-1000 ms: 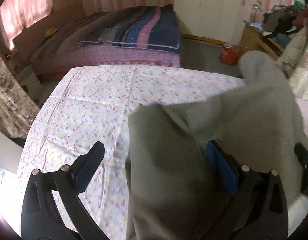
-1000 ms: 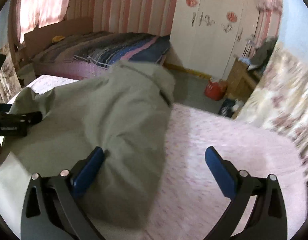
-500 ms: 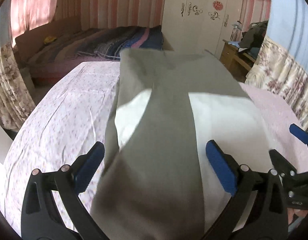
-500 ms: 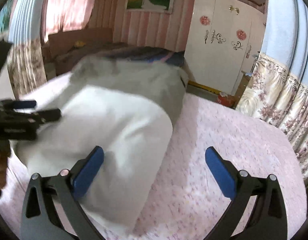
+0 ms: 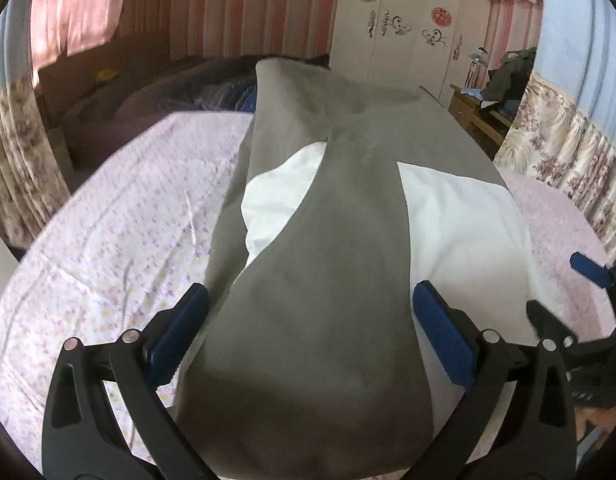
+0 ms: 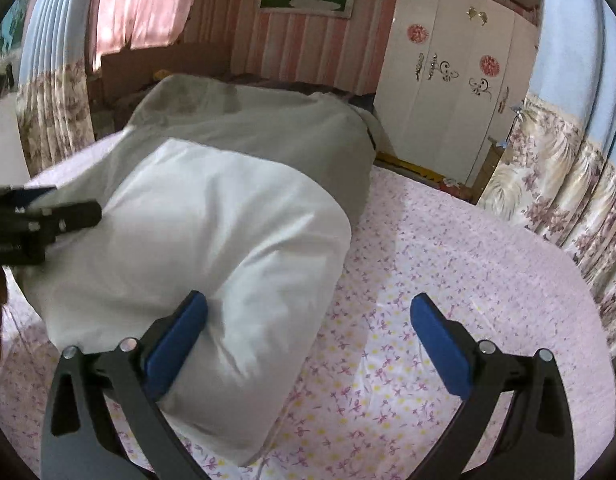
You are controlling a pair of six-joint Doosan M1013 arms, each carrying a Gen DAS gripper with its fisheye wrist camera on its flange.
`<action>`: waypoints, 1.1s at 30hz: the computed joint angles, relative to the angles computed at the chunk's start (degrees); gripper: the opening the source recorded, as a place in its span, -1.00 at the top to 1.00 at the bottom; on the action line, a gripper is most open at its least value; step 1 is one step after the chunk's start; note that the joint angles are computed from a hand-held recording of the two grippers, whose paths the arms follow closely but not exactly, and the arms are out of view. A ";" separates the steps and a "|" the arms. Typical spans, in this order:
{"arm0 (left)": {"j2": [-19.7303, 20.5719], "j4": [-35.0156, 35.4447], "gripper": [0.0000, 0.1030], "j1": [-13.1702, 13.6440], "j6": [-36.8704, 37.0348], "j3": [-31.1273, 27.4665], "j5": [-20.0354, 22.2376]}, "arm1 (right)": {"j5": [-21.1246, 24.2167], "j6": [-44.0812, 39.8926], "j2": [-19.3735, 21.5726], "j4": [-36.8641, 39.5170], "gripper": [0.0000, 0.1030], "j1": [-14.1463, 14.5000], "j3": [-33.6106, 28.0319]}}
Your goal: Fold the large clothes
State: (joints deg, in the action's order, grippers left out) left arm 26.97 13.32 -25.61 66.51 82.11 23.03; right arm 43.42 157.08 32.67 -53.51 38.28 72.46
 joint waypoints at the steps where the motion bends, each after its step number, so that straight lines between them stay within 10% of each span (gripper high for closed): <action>1: -0.16 0.96 -0.94 -0.06 -1.07 0.34 -0.48 | -1.05 2.40 -0.54 -1.17 -0.95 -0.01 0.86; 7: -2.37 3.96 -0.94 -0.07 -3.49 2.07 -2.58 | -2.01 6.24 -3.06 1.17 -0.95 0.07 1.51; 14: -2.19 -1.81 -0.94 1.69 12.49 -2.35 -2.94 | -1.63 0.06 -1.68 9.92 -0.96 -2.59 -3.35; 21: 6.05 2.42 -0.94 3.11 10.65 -17.60 11.80 | 6.27 -9.63 5.31 18.94 -0.96 -5.62 -15.39; 33: 10.59 -4.02 -0.94 1.99 16.09 -21.36 16.15 | 11.06 -14.33 10.83 26.30 -0.96 -6.27 -23.35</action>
